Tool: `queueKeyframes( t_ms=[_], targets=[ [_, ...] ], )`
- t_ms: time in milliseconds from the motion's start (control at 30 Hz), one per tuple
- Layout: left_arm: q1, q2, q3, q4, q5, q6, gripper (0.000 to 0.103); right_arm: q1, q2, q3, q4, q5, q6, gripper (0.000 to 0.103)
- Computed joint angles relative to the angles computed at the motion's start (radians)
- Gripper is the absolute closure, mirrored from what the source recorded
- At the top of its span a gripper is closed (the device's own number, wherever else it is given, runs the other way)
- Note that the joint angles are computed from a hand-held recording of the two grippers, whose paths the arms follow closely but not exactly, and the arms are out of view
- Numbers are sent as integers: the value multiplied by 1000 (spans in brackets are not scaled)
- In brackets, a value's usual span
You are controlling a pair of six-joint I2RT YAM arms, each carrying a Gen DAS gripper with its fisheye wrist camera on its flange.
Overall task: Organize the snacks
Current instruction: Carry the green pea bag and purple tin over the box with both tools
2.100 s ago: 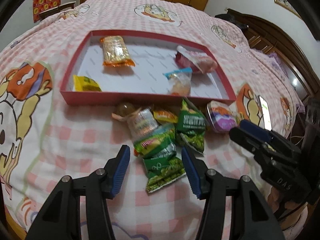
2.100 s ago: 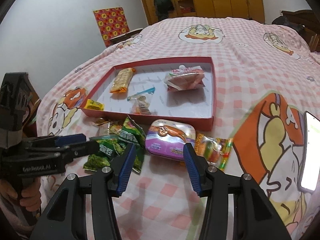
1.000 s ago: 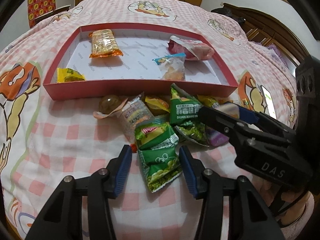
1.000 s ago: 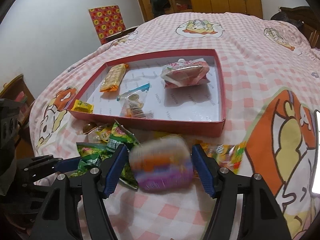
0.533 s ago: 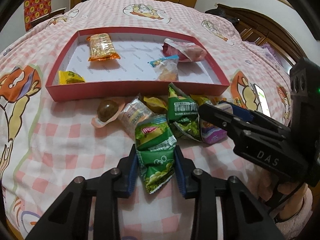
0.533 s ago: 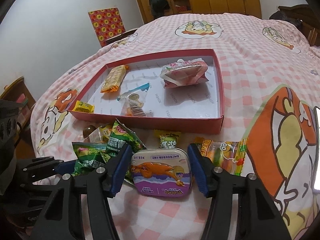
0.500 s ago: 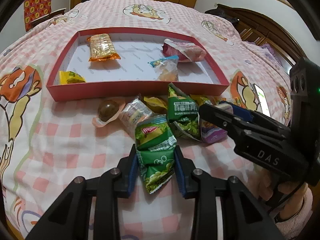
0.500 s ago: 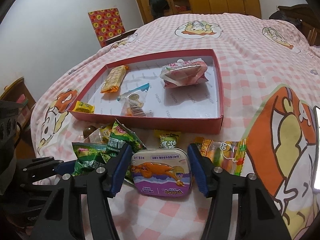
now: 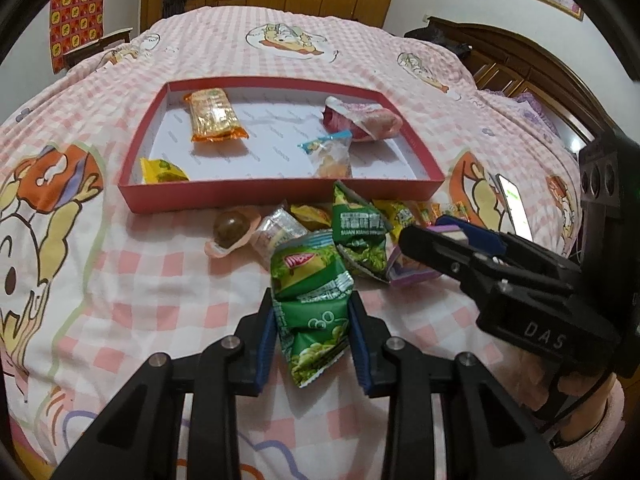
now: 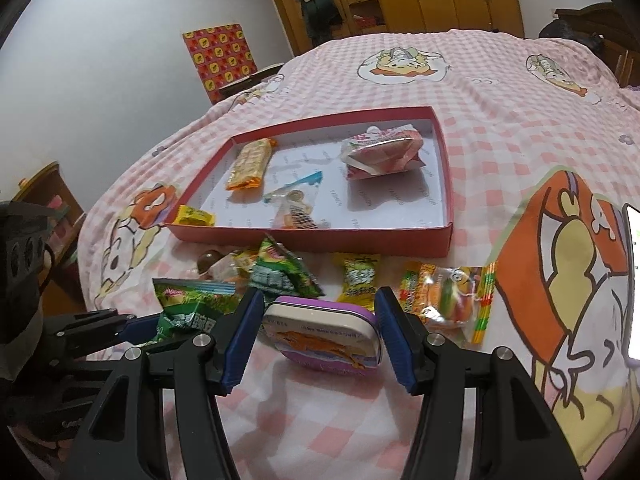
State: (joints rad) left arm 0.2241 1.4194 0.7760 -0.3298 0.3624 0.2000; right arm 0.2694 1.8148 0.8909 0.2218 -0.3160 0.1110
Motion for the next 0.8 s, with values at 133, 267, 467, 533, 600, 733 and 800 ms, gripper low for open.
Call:
queueKeyframes(
  t_ms=[133, 267, 467, 533, 600, 733, 800],
  targets=[
    [14, -20, 5, -2, 1, 3, 69, 12, -24, -13, 2, 3, -4, 44],
    [31, -28, 13, -2, 3, 6, 69, 20, -47, -23, 5, 5, -9, 44],
    [51, -25, 30, 0, 8, 4, 69, 23, -74, -33, 13, 2, 2, 44],
    [55, -23, 35, 0, 11, 4, 69, 25, -78, -31, 14, 3, 2, 44],
    [59, -22, 43, -2, 15, 1, 69, 26, -82, -29, 14, 3, 1, 44],
    [66, -20, 57, 0, 17, -1, 69, 26, -83, -22, 10, 8, 4, 44],
    [68, -15, 71, 2, 14, -5, 69, 22, -83, -18, 8, 3, 9, 44]
  ],
)
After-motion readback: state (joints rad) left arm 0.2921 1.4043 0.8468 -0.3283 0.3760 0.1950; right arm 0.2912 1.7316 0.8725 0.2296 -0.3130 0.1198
